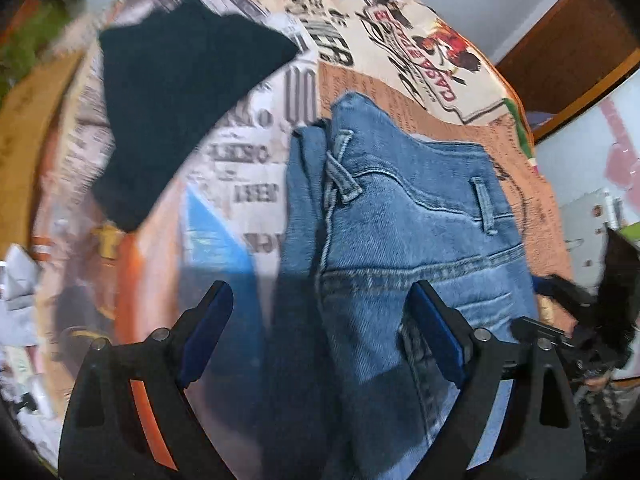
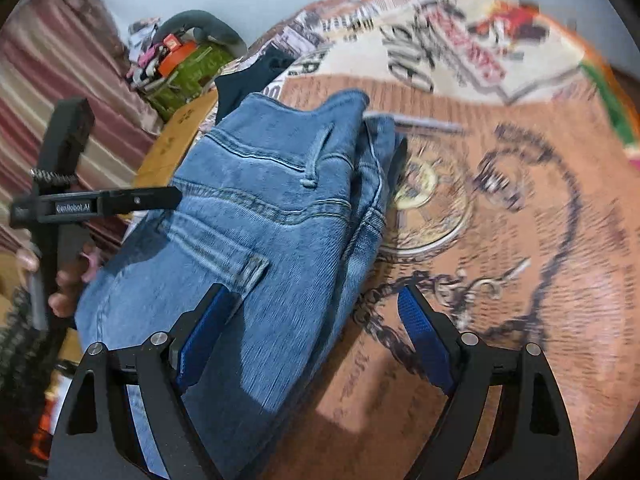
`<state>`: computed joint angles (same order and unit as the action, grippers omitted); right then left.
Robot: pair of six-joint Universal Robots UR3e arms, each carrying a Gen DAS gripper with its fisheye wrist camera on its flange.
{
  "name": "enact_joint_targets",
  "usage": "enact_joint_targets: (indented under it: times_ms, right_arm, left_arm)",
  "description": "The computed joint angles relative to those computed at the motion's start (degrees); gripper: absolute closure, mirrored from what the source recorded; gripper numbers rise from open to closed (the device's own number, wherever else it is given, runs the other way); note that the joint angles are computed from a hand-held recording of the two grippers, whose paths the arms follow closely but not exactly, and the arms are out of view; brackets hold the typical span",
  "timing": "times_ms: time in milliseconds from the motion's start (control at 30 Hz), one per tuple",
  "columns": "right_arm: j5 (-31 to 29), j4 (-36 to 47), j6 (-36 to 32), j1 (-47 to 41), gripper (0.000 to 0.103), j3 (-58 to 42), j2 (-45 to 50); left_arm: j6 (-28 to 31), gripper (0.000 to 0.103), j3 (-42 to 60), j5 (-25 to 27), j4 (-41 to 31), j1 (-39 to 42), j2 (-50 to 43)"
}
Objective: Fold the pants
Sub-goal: 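Grasp the waistband with both tools and lift the folded jeans up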
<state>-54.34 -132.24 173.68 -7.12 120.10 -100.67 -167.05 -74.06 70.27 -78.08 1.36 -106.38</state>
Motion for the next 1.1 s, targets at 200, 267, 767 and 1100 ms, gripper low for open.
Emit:
enact_joint_targets:
  times_ms: [200,267,767,1100]
  right_arm:
    - [7.43,-0.33,-1.95,-2.09,0.018,-1.94,7.43]
    - [8.08,-2.4,-0.21,-1.27,0.019,-3.2,10.28]
    - [7.05,2.53,2.77,1.24,0.083,-11.09,9.31]
    - [1.66,-5.14,10.21,9.1,0.084,-29.43,11.2]
  left_arm:
    - [3.36,0.006,7.11,-4.95,-7.18,1.64,-6.25]
    - [4.23,0.006,8.4,-6.53,-8.65,1.96,-7.59]
    - [7.75,0.059,2.35,-6.79,-3.43,-0.11,1.82]
    - [7.34,0.066,3.21,-10.27,2.71,7.92,15.36]
